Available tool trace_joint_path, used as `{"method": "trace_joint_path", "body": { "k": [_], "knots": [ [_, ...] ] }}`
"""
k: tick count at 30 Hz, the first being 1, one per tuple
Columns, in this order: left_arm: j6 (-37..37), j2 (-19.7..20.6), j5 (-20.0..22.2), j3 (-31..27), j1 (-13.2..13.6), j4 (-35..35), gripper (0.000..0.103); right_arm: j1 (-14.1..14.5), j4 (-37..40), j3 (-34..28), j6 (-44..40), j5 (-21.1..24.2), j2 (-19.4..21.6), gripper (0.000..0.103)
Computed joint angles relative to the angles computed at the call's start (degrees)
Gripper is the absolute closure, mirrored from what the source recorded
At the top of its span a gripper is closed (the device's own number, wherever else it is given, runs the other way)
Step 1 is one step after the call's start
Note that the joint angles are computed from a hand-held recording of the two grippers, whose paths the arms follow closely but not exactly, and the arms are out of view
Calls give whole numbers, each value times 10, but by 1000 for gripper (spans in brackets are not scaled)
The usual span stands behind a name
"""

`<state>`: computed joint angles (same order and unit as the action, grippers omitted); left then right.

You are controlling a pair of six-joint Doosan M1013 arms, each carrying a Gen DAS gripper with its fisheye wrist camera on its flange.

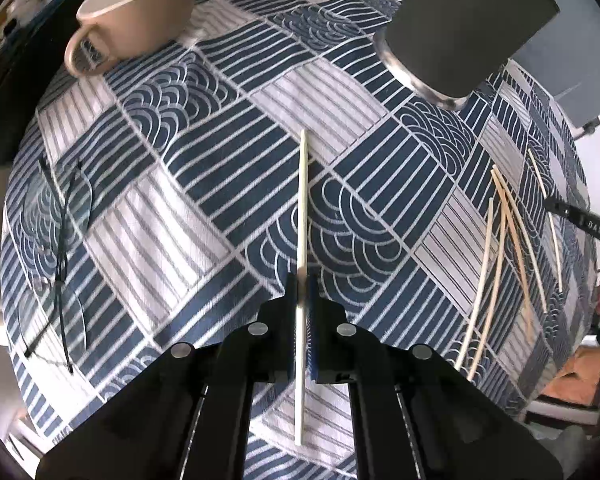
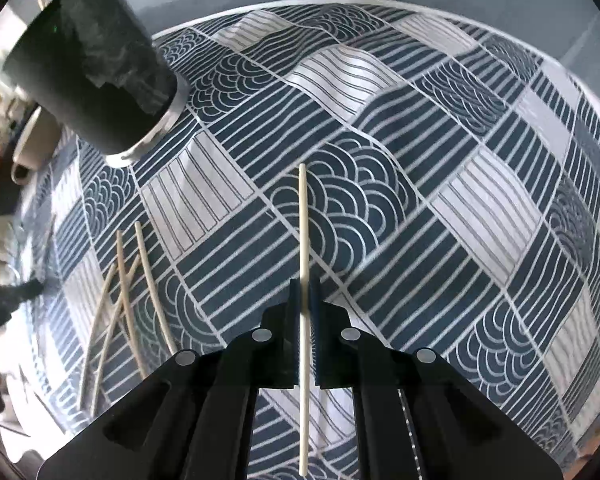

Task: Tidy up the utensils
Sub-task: 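Grasp a chopstick with the right gripper while the left gripper grasps another, then lift both chopsticks and carry them over the black holder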

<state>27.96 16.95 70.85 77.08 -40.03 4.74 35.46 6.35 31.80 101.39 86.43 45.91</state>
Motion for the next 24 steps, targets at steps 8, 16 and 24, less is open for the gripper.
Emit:
{"method": "trace_joint_path", "body": {
  "k": [8, 16, 24],
  "knots": [
    [-12, -19, 0, -5, 3, 18, 98, -20, 56, 57, 23, -47, -38, 99],
    [18, 5, 54, -73, 5, 63, 98, -22, 76, -2, 5, -49, -24, 99],
    [44, 35, 79, -156, 13, 114, 98, -20, 89, -122, -13, -33, 18, 99]
  ]
}}
